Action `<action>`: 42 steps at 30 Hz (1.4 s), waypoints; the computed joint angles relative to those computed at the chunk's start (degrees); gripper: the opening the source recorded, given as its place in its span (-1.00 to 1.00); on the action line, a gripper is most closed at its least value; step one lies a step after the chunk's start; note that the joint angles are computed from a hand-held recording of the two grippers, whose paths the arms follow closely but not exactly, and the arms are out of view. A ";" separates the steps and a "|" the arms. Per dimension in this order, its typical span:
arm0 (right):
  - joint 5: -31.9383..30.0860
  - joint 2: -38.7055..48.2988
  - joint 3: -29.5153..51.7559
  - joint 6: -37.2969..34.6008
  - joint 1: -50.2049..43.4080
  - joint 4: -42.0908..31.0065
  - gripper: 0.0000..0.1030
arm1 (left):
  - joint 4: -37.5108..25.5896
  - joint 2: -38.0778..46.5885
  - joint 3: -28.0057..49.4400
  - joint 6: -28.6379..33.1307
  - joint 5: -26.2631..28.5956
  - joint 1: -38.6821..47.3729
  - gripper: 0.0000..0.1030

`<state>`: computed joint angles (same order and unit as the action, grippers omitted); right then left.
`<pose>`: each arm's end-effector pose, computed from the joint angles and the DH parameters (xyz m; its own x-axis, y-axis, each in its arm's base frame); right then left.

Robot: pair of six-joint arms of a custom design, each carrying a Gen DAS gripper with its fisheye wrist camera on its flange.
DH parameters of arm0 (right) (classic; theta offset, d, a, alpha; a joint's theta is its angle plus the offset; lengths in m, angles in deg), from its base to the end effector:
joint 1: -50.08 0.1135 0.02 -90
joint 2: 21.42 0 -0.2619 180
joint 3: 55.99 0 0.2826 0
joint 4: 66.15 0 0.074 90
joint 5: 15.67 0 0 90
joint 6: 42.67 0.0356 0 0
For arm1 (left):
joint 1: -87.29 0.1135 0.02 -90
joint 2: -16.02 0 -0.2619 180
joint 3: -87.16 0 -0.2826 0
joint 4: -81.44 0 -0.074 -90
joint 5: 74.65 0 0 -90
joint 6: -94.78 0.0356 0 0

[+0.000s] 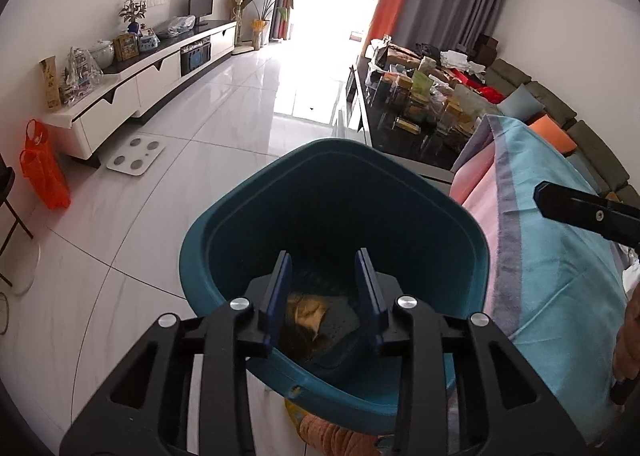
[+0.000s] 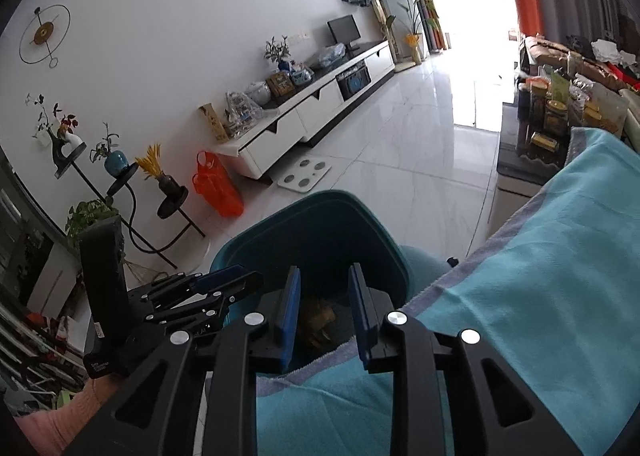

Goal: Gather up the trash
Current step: 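Carry both items over the teal bin and open both grippers to drop them, then grasp the orange peel with the left gripper while the right gripper grasps the clear plastic bag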

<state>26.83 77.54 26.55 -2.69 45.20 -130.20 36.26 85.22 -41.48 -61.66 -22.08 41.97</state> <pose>0.3491 -0.0035 0.1956 -0.5822 -0.4699 -0.6635 -0.7942 0.5035 0.3403 0.1858 -0.1571 0.1806 -0.5903 -0.4383 -0.6778 -0.4262 0.8824 -0.1994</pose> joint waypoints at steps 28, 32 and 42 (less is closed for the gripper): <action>-13.67 16.99 30.77 -29.87 -50.14 -26.77 -0.08 | 15.45 40.83 48.44 27.41 2.12 -20.73 0.24; -13.07 21.70 36.40 -22.25 -54.79 -20.82 -0.03 | 14.35 46.68 55.68 30.18 4.30 -21.55 0.24; -9.88 33.95 50.53 -13.64 -60.39 -22.05 0.08 | 8.90 56.20 70.56 33.24 10.89 -20.42 0.24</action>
<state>16.95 111.48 77.08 -16.33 -15.18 -152.24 45.16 141.41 29.08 -28.43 -11.19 21.55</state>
